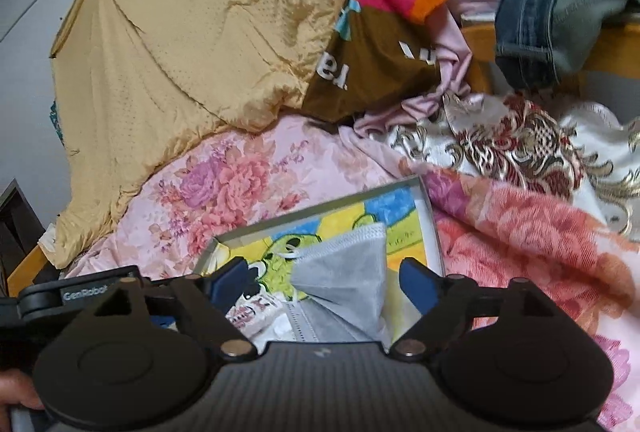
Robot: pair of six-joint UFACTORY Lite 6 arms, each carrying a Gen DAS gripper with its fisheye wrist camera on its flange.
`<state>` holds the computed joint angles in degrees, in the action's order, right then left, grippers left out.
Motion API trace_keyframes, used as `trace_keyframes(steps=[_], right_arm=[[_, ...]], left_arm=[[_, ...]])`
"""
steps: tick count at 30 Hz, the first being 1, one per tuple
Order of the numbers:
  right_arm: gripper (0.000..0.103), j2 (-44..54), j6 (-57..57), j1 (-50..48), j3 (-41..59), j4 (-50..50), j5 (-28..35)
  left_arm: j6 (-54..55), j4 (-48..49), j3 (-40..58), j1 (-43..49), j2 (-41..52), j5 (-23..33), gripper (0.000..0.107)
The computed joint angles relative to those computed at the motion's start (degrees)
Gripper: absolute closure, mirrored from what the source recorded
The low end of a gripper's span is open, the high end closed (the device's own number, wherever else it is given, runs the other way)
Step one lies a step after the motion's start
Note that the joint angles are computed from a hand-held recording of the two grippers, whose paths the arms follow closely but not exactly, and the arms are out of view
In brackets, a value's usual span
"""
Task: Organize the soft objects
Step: 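Lower the pad and mask into the frog tray and open both tools, then withdraw both open tools from the tray back toward the pile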
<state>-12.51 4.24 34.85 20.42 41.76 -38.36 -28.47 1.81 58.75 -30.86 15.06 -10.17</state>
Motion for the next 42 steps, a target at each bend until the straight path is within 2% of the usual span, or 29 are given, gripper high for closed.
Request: trace_keyframes(steps=[6,10,13,15,19,22,27,31,36,42], right_arm=[[0.008,-6.5,-6.2,2.8,-2.3,6.4,0.6],[0.001,-12.5,-16.0,8.9,-4.5,17.3,-2.0],[0.000,-16.7,-24.2,14.9,-6.1,27.1,-5.2],[0.000,-19.7,-28.4,20.1,-7.4,33.0,-8.9],[0.000,-24.2,-33.5,31.1,-8.9,42.9,-17.5],[0.000,-25.4,-36.3,39.3,-8.5,49.3,-24.9],[0.000,-22.3,-36.7,53.3,-5.5,57.9,-37.8],[0.000,-16.8,-34.5,60.9,-2.1,61.5,-43.7],[0.000,-8.9,-29.8,69.5,2.6,65.3,-48.6],[0.000,2.9,-27.9,77.3,10.3,71.5,-52.2]], left_arm=[[14.0,-15.0,-5.4,-1.3,-8.2,1.5,0.027],[34.8,-35.6,-9.7,-3.6,-14.5,0.9,0.021],[45.7,-46.6,-12.5,-5.5,-19.2,1.0,0.017],[55.5,-56.6,-14.7,-7.6,-22.5,-0.4,0.012],[68.4,-68.8,-19.6,-12.1,-29.5,-3.3,0.009],[70.5,-72.6,-24.6,-15.4,-35.7,-6.6,0.006],[82.2,-86.9,-30.4,-20.6,-46.2,-11.2,0.005],[92.8,-97.4,-34.2,-26.3,-55.1,-18.0,0.005],[101.6,-105.7,-38.5,-35.8,-66.3,-29.0,0.005],[104.9,-110.6,-43.5,-53.9,-78.8,-48.5,0.005]])
